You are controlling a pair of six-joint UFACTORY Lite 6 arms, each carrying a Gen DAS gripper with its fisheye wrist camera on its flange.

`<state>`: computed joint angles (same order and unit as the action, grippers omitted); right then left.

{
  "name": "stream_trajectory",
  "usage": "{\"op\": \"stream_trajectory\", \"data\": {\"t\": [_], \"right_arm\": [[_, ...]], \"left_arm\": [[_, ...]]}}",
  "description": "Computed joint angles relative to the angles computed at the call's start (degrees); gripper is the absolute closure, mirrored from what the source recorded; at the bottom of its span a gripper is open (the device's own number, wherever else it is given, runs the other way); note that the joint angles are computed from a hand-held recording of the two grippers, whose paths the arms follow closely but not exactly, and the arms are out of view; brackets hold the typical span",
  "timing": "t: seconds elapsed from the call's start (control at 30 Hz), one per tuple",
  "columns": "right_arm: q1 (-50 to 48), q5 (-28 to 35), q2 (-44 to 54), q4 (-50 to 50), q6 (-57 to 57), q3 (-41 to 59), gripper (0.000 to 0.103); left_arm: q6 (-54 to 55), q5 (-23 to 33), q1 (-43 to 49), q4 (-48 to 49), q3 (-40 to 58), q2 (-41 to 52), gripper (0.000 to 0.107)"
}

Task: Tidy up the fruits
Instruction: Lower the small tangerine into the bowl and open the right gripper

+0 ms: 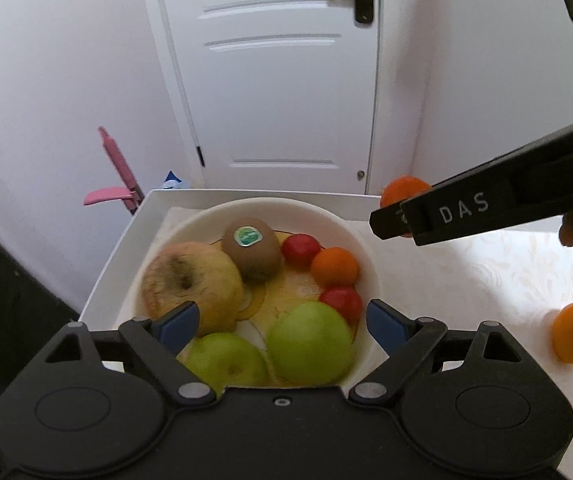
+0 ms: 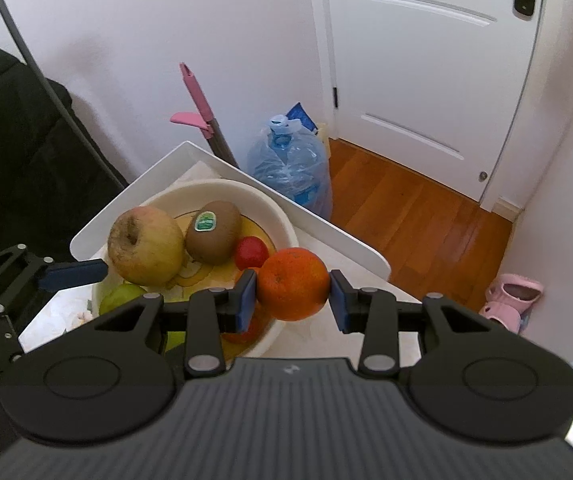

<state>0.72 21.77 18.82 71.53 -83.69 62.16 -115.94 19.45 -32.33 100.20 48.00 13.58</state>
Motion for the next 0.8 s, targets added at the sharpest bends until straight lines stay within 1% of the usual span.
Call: {"op": "stream_trajectory", "data": {"t": [0.2, 0.37, 0.6, 0.67, 0.7, 0.73, 0.77, 0.8], "right_arm": [[3.0, -0.1, 2.1, 0.2, 0.4, 2.1, 0.050], [6.5, -1.0, 5.6, 2.0, -1.1, 4.5, 0.050], [10.0, -2.2, 10.1, 5.4, -4.0, 6.9, 0.050], [11.1, -3.3, 10.2, 5.5, -4.1, 6.7, 0.048], [11.7, -4.0, 10.0, 6.7, -5.4, 6.2, 0.038], [12.0, -4.4, 9.1, 8.1, -7.0, 5.2, 0.031], [12.4, -5.3, 8.2, 10.9, -9.8, 4.1, 0.014], [12.8, -6.3, 6.9, 15.8, -14.5, 2.4, 0.002]], "left_arm": [[-4.2, -0.2, 2.0, 3.0, -4.4, -3.9, 0.014], [-12.5, -1.2, 4.5, 10.0, -8.2, -6.2, 0.014], [-18.1, -1.0, 6.6, 15.9, -11.8, -7.8, 0.014], [-19.8, -1.4, 7.2, 17.8, -12.5, -8.1, 0.014], [-20.3, -1.4, 7.3, 18.3, -12.9, -8.5, 0.014], [-21.3, -1.5, 7.7, 19.6, -13.6, -9.0, 0.014], [-22.2, -1.6, 7.8, 20.5, -14.3, -9.6, 0.014], [-22.9, -1.7, 8.0, 21.2, -14.6, -10.0, 0.013]]}}
